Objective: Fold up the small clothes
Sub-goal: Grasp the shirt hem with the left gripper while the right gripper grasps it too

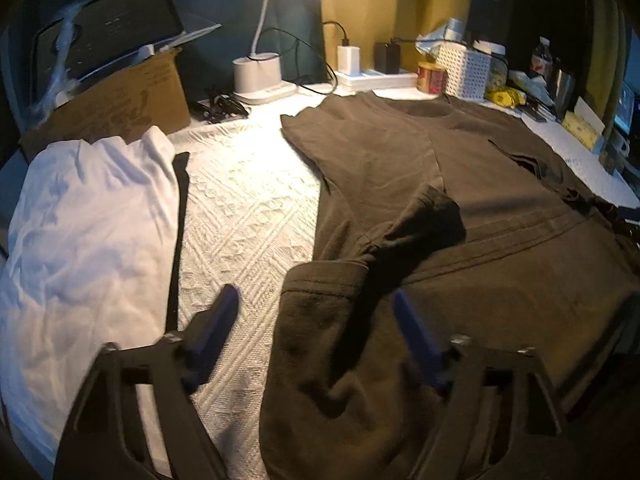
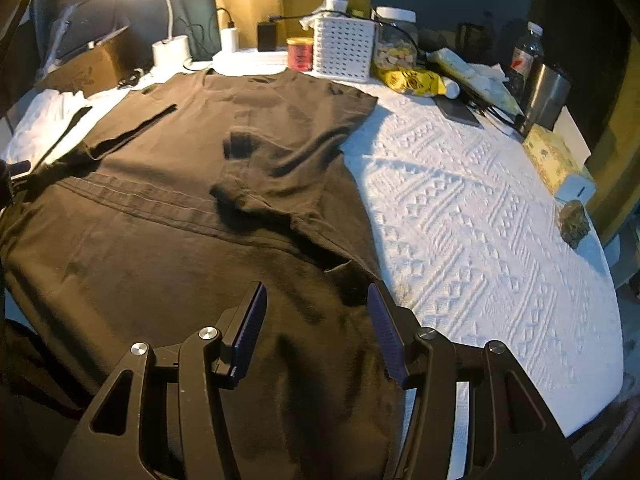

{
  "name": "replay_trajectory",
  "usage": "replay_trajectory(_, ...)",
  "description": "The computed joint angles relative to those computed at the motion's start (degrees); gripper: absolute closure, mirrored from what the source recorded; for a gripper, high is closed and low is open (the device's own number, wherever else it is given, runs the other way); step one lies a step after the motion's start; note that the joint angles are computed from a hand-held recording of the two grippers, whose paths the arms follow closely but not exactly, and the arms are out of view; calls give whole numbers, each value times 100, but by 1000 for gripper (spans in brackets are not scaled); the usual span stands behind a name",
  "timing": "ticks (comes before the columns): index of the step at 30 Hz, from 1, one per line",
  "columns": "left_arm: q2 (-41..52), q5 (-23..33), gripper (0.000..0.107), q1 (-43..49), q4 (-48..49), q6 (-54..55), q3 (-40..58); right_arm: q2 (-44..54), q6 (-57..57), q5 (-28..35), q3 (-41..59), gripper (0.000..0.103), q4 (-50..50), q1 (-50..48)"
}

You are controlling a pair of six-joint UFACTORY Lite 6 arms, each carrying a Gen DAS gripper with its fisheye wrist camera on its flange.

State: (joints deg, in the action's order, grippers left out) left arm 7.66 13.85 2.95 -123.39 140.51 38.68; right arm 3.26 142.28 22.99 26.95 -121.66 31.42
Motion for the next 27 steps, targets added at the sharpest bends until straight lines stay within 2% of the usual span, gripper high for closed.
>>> replay_trajectory(3, 178, -97, 55, 5, 238, -188, 105, 298, 67, 53, 173, 47, -73, -67)
replay_trajectory(5, 284, -171, 59, 31, 325, -285, 163, 502, 92, 93, 306, 48, -112, -78)
replay_trajectory(9, 293, -124, 76, 117, 874, -794, 122, 788, -294, 436, 471, 69, 303, 57)
replay_trajectory(12, 165, -106, 89, 50, 962, -795, -2, 834, -697, 658, 504, 89, 742, 156)
replay_trajectory(14, 19, -107, 90, 9, 960, -716, -121, 729, -669, 662, 418, 94, 707, 175)
replay_trajectory(18, -474, -33, 90, 57, 1187, -772, -477, 277, -742, 782, 132, 95, 896, 426)
replay_trajectory(22, -820, 131, 90, 181, 1397, -878, -760, -712, -81, 377, -373, 95, 357, 384)
replay_trajectory(27, -1145, 420, 90, 448, 1794, -1142, -1064, -1850, -1051, 502, -737, 95, 1644, 816)
